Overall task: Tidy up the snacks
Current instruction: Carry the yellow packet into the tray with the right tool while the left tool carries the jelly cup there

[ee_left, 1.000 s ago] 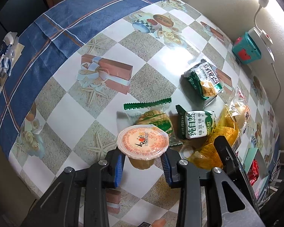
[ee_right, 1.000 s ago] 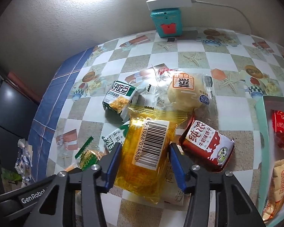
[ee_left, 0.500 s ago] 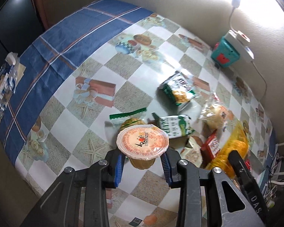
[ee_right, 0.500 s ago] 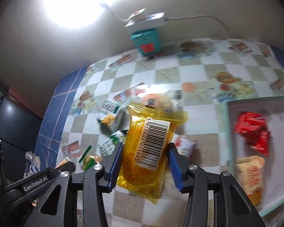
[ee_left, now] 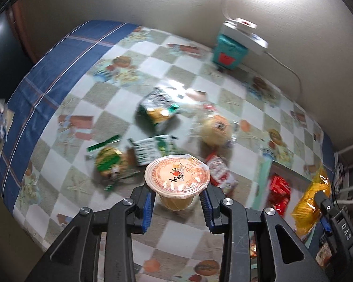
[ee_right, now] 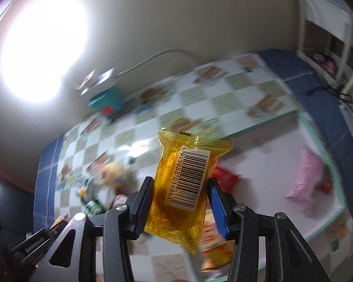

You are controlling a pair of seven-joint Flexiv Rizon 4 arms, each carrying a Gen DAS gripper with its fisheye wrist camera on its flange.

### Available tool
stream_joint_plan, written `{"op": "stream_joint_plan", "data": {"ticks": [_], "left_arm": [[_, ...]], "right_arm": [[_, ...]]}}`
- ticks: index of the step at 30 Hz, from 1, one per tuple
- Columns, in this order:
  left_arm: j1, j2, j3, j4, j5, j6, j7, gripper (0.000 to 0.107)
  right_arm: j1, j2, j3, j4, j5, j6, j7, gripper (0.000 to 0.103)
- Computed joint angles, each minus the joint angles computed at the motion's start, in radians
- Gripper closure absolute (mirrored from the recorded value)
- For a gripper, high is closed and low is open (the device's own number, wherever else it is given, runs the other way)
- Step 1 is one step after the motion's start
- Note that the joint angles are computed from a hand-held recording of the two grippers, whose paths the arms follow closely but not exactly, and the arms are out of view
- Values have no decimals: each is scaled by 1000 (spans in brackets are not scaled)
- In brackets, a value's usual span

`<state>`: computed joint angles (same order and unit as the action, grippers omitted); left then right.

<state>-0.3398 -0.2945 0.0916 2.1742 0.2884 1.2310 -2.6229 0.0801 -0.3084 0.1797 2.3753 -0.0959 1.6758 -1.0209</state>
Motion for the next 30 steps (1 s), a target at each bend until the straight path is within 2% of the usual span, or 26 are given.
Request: {"op": "stream_joint_plan", "data": {"ticks": [5,11,19,21,23,26,30], "left_arm": [[-34,-36,-18,-79,13,-15,7,70],[-80,-101,-33,-182,8,-51,26,70],[-135,-194,-53,-308,-27,-77,97,70],[-150,-219,-55,-342,-38,-89,120,70],[-166,-240,-52,-371,-43,-99,135,70],[-180,-279,-61,-416,-57,-106,178,70],[-173,-341,-105,-463,-122,-110,274,70]], "right_arm": [[-106,6,7,-19,33,-21,-17,54],[-184,1,-14,-37,64,-17,-43,54],[-230,-2,-48,-54,73,-7,-73,54],[-257,-18,-25,-67,76,-16,-88,54],[-289,-35,4,-84,87,-39,-101,54],[-291,-57,4,-99,94,-65,-115,54],[-294,-93,13,-129,120,-126,-121,54]]}}
